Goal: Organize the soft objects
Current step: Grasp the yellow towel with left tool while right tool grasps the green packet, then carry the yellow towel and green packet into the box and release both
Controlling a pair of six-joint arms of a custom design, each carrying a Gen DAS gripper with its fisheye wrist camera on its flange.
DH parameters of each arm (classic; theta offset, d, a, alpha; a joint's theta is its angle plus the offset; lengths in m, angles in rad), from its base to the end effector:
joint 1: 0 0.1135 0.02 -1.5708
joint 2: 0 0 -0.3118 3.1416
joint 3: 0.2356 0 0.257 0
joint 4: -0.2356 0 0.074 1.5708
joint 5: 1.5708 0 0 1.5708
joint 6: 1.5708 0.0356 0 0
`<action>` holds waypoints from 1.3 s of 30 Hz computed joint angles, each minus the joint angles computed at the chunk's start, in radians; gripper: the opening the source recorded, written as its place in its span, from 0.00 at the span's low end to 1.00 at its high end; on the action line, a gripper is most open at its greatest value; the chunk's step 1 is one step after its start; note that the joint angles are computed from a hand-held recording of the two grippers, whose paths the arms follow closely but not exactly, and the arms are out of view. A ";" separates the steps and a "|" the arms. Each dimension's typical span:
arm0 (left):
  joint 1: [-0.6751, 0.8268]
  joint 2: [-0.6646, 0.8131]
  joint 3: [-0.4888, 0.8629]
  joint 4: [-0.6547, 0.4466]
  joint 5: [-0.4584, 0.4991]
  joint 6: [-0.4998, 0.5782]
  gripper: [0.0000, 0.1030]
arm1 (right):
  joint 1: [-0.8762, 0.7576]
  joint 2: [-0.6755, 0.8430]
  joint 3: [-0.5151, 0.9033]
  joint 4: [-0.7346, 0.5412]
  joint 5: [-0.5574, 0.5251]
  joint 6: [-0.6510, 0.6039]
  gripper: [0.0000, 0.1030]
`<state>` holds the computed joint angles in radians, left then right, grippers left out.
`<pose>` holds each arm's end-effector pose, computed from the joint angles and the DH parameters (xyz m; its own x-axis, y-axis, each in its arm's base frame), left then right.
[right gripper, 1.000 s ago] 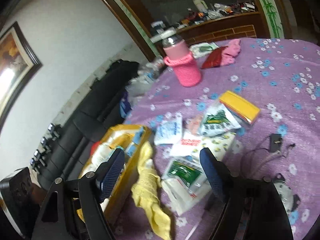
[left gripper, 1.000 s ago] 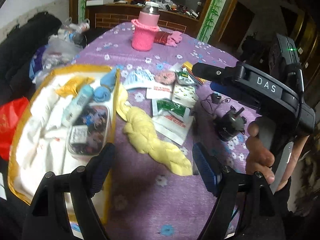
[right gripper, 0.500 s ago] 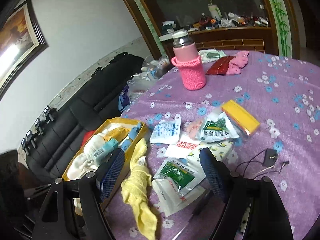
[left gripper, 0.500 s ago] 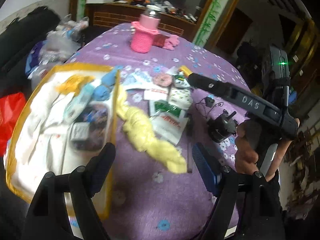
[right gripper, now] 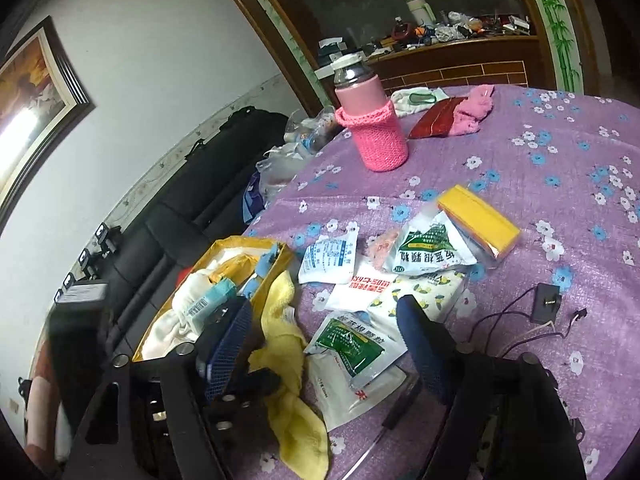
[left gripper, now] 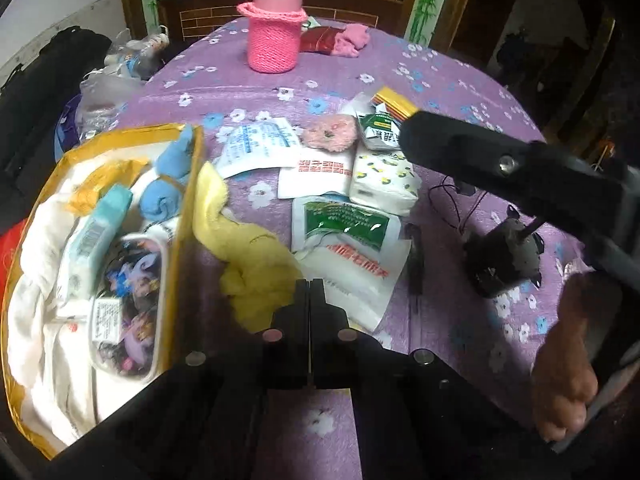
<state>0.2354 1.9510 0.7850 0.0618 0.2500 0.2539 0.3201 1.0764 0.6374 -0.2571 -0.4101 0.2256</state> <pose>0.3308 0.0703 0.1001 -0.8702 0.0416 -0.4909 0.1042 0.9894 -0.1009 0.1907 0.0782 0.2677 -0.7227 -0.0235 -0.6907 -0.4281 0.7997 0.4208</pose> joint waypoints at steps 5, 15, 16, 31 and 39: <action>0.115 -0.060 -0.053 -0.033 0.153 0.032 0.00 | 0.087 0.051 0.002 0.020 0.047 -0.001 0.71; 0.131 -0.137 -0.136 -0.025 0.168 0.050 0.27 | 0.248 0.350 0.090 -0.001 0.325 0.014 0.58; 0.133 -0.135 -0.144 -0.014 0.172 0.045 0.46 | 0.274 0.374 0.096 -0.007 0.386 0.013 0.50; 0.005 0.019 -0.013 0.013 0.011 -0.029 0.64 | 0.152 0.073 -0.060 0.126 0.204 0.013 0.38; -0.037 0.077 0.009 0.113 -0.168 -0.062 0.08 | 0.111 -0.034 -0.095 0.078 0.174 0.024 0.38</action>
